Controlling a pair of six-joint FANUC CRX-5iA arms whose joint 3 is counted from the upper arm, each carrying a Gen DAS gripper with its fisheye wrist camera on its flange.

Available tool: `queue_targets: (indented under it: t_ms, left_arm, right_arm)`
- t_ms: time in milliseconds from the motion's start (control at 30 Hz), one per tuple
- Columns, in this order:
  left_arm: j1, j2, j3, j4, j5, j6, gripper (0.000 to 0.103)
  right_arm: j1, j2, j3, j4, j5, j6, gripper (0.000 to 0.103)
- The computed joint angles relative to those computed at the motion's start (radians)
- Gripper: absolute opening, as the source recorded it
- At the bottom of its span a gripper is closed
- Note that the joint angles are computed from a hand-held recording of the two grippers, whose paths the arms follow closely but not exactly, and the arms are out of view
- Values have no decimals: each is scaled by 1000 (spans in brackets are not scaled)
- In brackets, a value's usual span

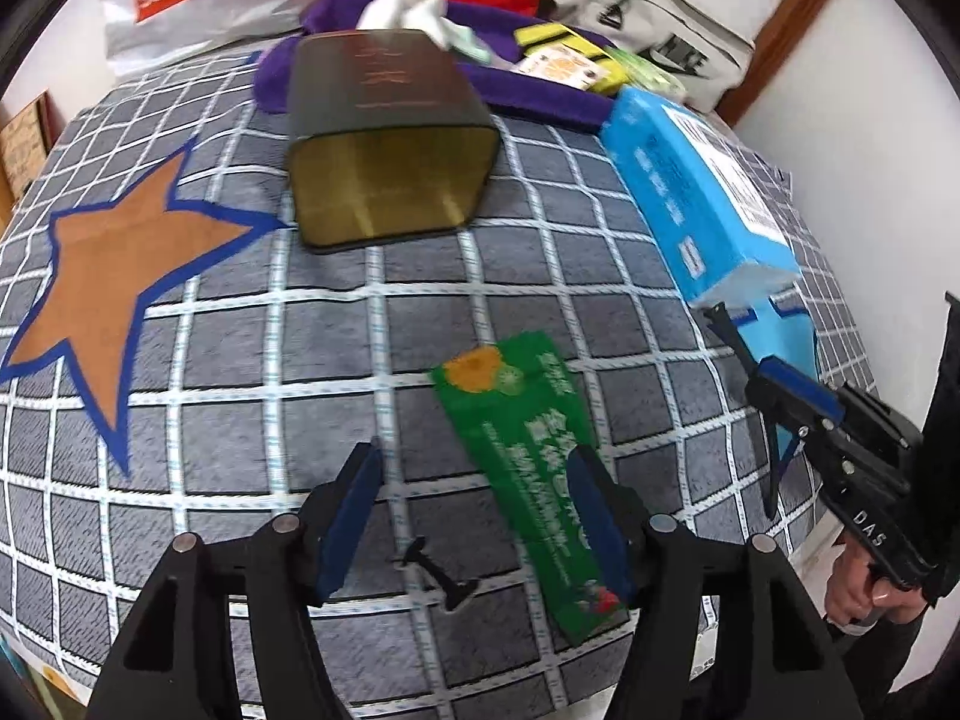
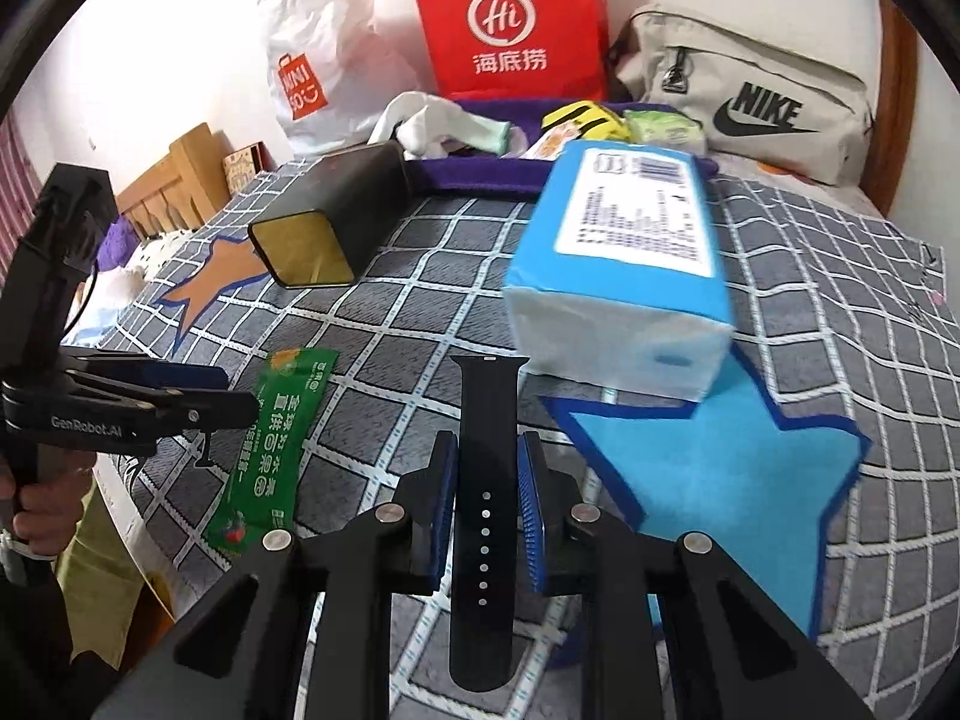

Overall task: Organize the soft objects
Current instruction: 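Grasp the green snack packet with the left tool while the right lifts the strap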

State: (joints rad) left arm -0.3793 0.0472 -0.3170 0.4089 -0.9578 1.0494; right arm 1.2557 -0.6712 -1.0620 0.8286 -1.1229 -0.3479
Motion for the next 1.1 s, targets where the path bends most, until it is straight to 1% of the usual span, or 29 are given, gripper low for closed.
queue_targets:
  t_ms: [100, 200, 233, 267, 333, 400, 500, 567, 600, 633, 667, 700, 733, 800, 867, 933, 1033, 1100]
  left_arm:
    - [-29, 0, 9, -31, 12, 21, 67]
    - [-49, 7, 2, 8, 3, -23, 71]
    - [-65, 5, 8, -19, 13, -3, 72]
    - [-93, 3, 23, -80, 27, 45, 72]
    - [-129, 1, 44, -163, 40, 107, 72]
    - [-148, -2, 49, -198, 59, 142, 73]
    - [-141, 1, 32, -142, 86, 125, 73]
    - [-144, 3, 27, -125, 104, 115, 73]
    - [-151, 3, 26, -131, 118, 117, 71]
    - [-161, 2, 28, -151, 133, 125, 65]
    - [-169, 1, 30, -173, 147, 135, 63]
    - [-174, -1, 30, -186, 156, 143, 59]
    - [-177, -6, 25, -190, 164, 146, 52]
    - [-171, -8, 17, -171, 173, 129, 45]
    - [-155, -5, 12, -134, 166, 106, 36]
    - [-129, -2, 5, -70, 139, 67, 27]
    - [-99, 11, -4, 15, 104, 24, 24]
    - [-87, 15, -4, 37, 92, 22, 24]
  right_arm:
    - [38, -30, -6, -2, -53, -18, 20]
    - [85, -65, -16, -6, -112, -51, 20]
    - [97, -75, -19, -8, -131, -58, 20]
    - [108, -82, -22, -9, -148, -65, 20]
    - [127, -103, -29, -14, -176, -80, 20]
    - [143, -118, -35, -18, -196, -95, 20]
    - [164, -137, -44, -24, -216, -114, 20]
    - [168, -137, -46, -26, -216, -121, 20]
    - [170, -139, -47, -26, -217, -123, 20]
    - [174, -141, -48, -24, -222, -130, 20]
    - [176, -141, -48, -22, -224, -133, 20]
    - [181, -142, -48, -20, -229, -136, 20]
    - [185, -142, -47, -19, -235, -137, 20]
    - [188, -141, -45, -19, -243, -138, 20]
    - [197, -146, -44, -18, -254, -141, 20]
    - [207, -149, -39, -17, -269, -141, 20]
    - [223, -153, -30, -15, -294, -135, 20]
    - [236, -159, -24, -14, -314, -134, 20]
